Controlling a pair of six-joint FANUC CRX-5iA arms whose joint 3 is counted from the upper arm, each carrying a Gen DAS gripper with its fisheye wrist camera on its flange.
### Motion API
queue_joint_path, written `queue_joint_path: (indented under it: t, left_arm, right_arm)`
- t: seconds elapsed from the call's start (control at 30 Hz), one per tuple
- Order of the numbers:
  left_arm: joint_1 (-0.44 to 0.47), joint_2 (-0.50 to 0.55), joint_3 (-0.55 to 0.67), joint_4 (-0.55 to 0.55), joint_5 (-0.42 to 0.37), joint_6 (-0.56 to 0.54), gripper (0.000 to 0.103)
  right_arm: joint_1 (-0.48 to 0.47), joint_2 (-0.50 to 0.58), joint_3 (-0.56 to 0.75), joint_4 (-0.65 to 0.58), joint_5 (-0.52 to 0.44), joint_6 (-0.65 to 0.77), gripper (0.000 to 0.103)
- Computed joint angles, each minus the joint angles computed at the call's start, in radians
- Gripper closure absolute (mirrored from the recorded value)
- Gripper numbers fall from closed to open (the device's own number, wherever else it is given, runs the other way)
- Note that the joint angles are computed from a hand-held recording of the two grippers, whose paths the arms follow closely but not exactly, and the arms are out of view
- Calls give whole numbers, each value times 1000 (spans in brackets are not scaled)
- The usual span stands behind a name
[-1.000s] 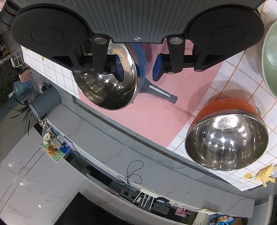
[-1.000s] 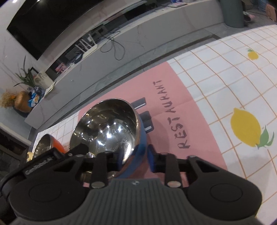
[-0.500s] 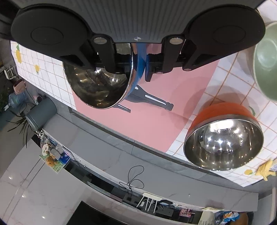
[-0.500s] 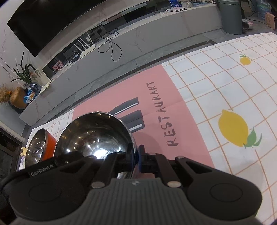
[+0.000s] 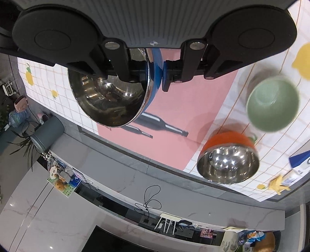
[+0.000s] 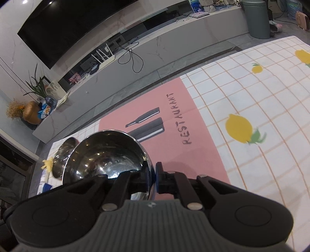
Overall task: Organize plates and bowls
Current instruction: 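Lift and carry the blue bowl with both tools beside the plate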
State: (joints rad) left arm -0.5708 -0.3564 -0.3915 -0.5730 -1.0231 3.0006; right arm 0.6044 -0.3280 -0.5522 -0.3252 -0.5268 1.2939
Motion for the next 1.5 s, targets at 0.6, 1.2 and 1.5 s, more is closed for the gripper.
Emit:
queue_joint_path:
  t: [0.6, 1.2, 1.5]
  left_arm:
    - [-369, 64, 91, -121, -197, 314, 88]
    - [-274, 101, -8, 19, 27, 360, 88]
    - [-243, 106, -43, 86, 62, 338, 88]
  right_arm:
    - [-469, -303, -85, -437, -415, 354, 93]
    - [-562, -279, -143, -421, -384, 366, 89]
    - [-544, -242, -147, -397, -375, 345, 88]
